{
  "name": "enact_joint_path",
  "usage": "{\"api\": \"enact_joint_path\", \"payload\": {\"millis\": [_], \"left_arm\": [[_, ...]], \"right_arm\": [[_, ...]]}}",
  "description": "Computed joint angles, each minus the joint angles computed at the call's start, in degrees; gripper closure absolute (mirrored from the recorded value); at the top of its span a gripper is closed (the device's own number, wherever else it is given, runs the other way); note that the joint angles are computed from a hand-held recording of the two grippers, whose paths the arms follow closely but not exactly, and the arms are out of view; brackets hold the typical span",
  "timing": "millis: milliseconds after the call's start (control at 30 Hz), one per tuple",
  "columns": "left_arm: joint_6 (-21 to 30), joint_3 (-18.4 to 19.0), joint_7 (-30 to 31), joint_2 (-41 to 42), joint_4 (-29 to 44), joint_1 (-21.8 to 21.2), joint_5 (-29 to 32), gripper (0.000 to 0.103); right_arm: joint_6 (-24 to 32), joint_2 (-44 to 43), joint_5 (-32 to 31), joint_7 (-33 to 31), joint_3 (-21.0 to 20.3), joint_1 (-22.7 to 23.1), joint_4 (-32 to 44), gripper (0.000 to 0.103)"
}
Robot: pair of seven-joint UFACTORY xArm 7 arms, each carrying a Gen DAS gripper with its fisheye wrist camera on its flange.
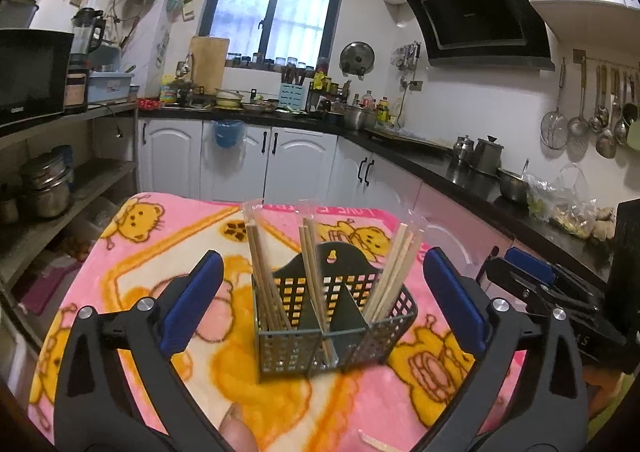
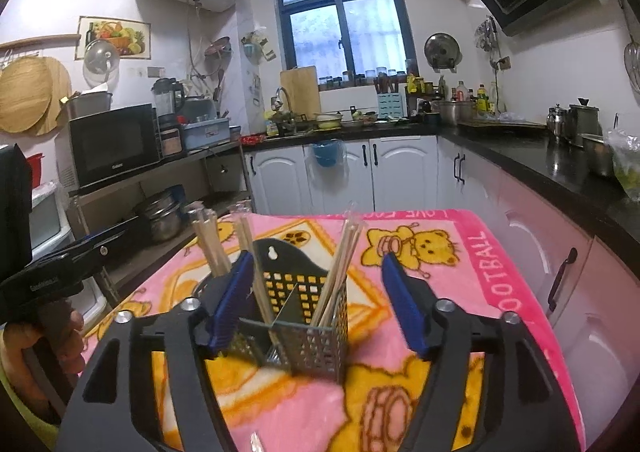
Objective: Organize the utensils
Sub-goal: 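Withdraw both open tools back from the caddy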
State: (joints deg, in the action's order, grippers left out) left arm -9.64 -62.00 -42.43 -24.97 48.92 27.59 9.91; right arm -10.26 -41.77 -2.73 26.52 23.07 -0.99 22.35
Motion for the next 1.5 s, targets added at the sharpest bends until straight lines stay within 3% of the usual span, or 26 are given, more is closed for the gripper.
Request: {"api": "enact_joint_path", "payload": {"millis": [200,367,500,633,767,1133,1233,1400,1500], "left_arm": [[0.66,3.83,-0.73,-0.98,-2.62,-5.26,-0.65,0.011],[4.35,6.03,-2.66,-1.98,-4.17,-8.80,-0.09,0.011],[6.30,7.27,-5.15,-2.67,-5.63,-11.06,1.48,0.011],[8.43,6.61,-8.21,-4.02,-6.65,-11.22,3.62,0.011],[9.06,5.97,-10.96,-5.10,-7.83,-11.31,5.72,0.011],[4.74,3.53,-16.36,-12.92,-13.60,-10.33,5.06,0.011],[5.69,2.52,-16.81,-13.39,-14.28,-10.45,4.46,0.011],[7.57,0.03,-18.46,-13.41,-15.06,-9.51,5.01,0.011],[6.82,-0.88,-19.58,-13.05,-15.73,-9.07,5.37,0.011]], "right_arm": [[1.58,-5.52,-0.04,0.97,0.09,1.42,-3.45,0.023],[3.27,-9.05,-0.80,1.87,-0.62,3.45,-6.02,0.015],[5.64,-10.87,-1.32,2.84,-1.45,5.58,-7.63,0.015],[7.18,-11.92,-1.52,4.12,-2.61,7.61,-9.05,0.014],[8.74,-14.08,-2.11,6.57,-0.32,6.69,-10.31,0.014],[10.04,-17.25,-4.08,12.75,1.90,8.23,-14.47,0.009],[10.46,-17.44,-5.19,13.93,2.99,8.13,-15.24,0.009],[10.42,-20.32,-6.94,18.07,7.07,6.92,-17.59,0.007],[11.02,-24.17,-8.51,22.37,12.43,4.64,-18.99,0.007]]}}
